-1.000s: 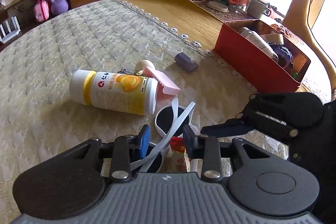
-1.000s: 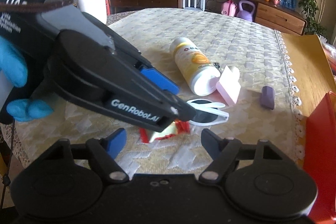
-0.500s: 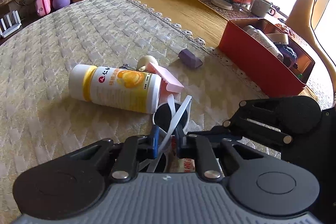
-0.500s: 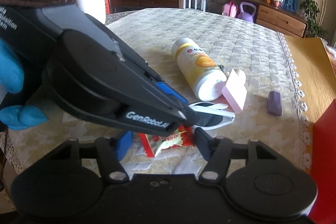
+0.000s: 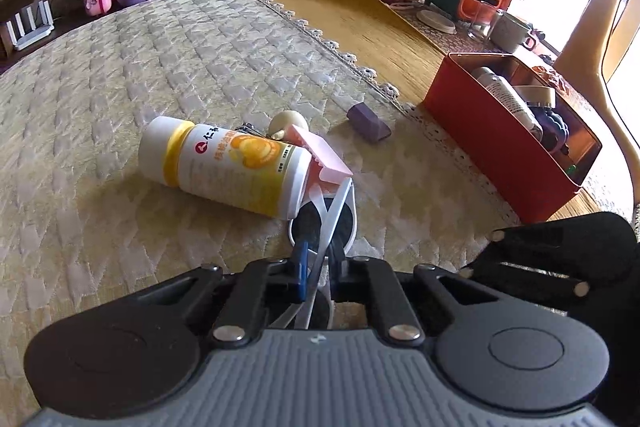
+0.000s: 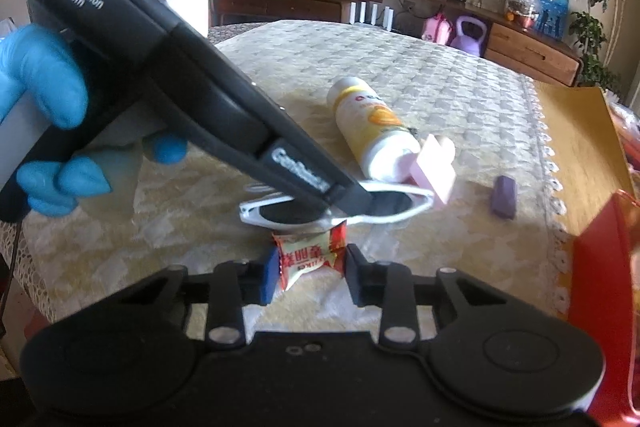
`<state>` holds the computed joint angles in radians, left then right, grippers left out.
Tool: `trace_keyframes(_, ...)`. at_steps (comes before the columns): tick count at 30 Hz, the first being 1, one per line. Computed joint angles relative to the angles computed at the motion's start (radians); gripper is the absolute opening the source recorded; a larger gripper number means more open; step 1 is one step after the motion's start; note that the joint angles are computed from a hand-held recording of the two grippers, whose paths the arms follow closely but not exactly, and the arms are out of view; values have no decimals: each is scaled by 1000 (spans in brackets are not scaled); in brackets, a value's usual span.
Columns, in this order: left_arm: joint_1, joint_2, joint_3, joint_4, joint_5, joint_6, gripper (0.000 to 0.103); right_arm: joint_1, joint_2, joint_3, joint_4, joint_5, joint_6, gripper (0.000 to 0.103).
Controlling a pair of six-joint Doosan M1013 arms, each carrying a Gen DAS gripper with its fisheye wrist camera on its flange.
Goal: Organize rigid objects
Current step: 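Carry the sunglasses with the left gripper while the right gripper carries the candy over the red box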
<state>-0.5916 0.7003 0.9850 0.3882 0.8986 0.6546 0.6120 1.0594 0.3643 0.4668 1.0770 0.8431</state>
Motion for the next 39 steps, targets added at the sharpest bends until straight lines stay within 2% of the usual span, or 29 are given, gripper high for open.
trace_keyframes(12, -26, 7, -23, 41, 63, -96, 4, -40, -113, 189, -8, -132, 44, 31)
trace_keyframes(21, -49, 12, -63, 79, 126, -160, 4, -72, -163, 251, 0, -193, 67, 31)
trace_keyframes(30, -70, 37, -134, 107, 170, -166, 4, -103, -200, 301, -16, -258, 86, 31)
trace_keyframes(39, -84, 60, -217, 136, 160, -160, 4, -137, -210, 313, -63, -307, 154, 31)
